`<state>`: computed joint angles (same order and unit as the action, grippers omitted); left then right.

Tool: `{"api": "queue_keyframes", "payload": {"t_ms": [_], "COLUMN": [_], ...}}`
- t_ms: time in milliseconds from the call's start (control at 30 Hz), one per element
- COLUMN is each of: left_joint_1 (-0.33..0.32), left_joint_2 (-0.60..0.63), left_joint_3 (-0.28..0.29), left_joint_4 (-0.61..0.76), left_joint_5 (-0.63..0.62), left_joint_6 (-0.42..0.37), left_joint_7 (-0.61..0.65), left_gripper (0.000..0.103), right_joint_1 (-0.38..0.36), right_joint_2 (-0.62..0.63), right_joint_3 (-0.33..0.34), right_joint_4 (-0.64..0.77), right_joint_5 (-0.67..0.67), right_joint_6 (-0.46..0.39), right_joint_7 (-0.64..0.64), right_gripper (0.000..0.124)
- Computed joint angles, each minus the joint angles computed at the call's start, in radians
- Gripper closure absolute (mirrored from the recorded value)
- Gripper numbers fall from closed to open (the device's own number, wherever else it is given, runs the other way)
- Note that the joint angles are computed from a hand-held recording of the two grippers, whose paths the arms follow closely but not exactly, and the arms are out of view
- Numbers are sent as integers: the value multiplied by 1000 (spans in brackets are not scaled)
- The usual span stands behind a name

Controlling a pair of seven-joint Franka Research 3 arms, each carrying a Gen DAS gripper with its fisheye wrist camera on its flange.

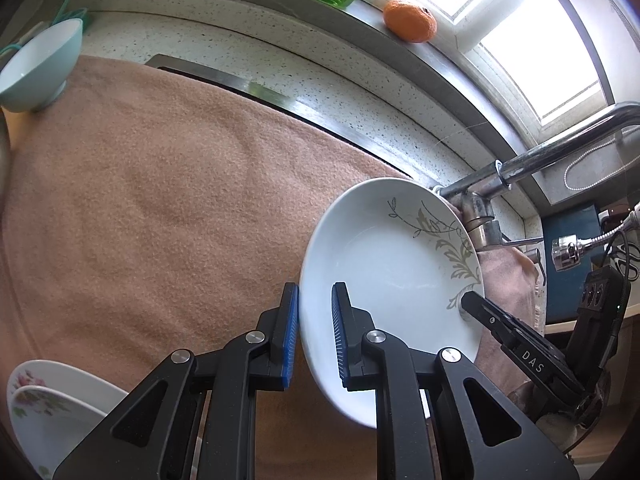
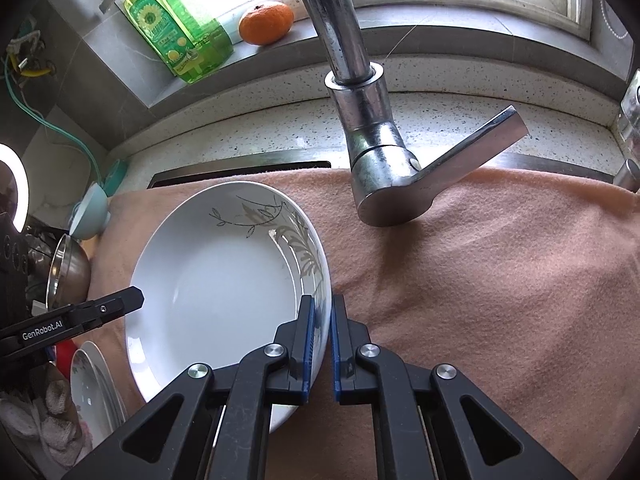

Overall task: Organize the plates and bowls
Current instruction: 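Lift and carry the leaf-pattern plate toward the floral plate stack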

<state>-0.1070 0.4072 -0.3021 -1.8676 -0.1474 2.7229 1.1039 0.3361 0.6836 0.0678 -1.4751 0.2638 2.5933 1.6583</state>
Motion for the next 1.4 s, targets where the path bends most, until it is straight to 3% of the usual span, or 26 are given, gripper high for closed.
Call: {"api": "queue_keyframes", "payload": {"t_ms": [867, 1400], "left_joint_1": [28, -5], "left_joint_2": [-166, -328], "left_joint_3": [-3, 49], "left_joint_4": [-191, -369], "left_joint_5": [-102, -188], "left_joint_6": [97, 157], "left_joint_7": [40, 55], "left_gripper": [88, 88], "right_joint_1": [33, 73], "right_joint_2": [-82, -128], "right_joint_3": [15, 33], "right_joint_4": [-75, -110], "right_joint_5": [2, -5], "right_joint_6": [36, 49], "right_joint_7": [-13, -33], "right_gripper": [117, 117]}}
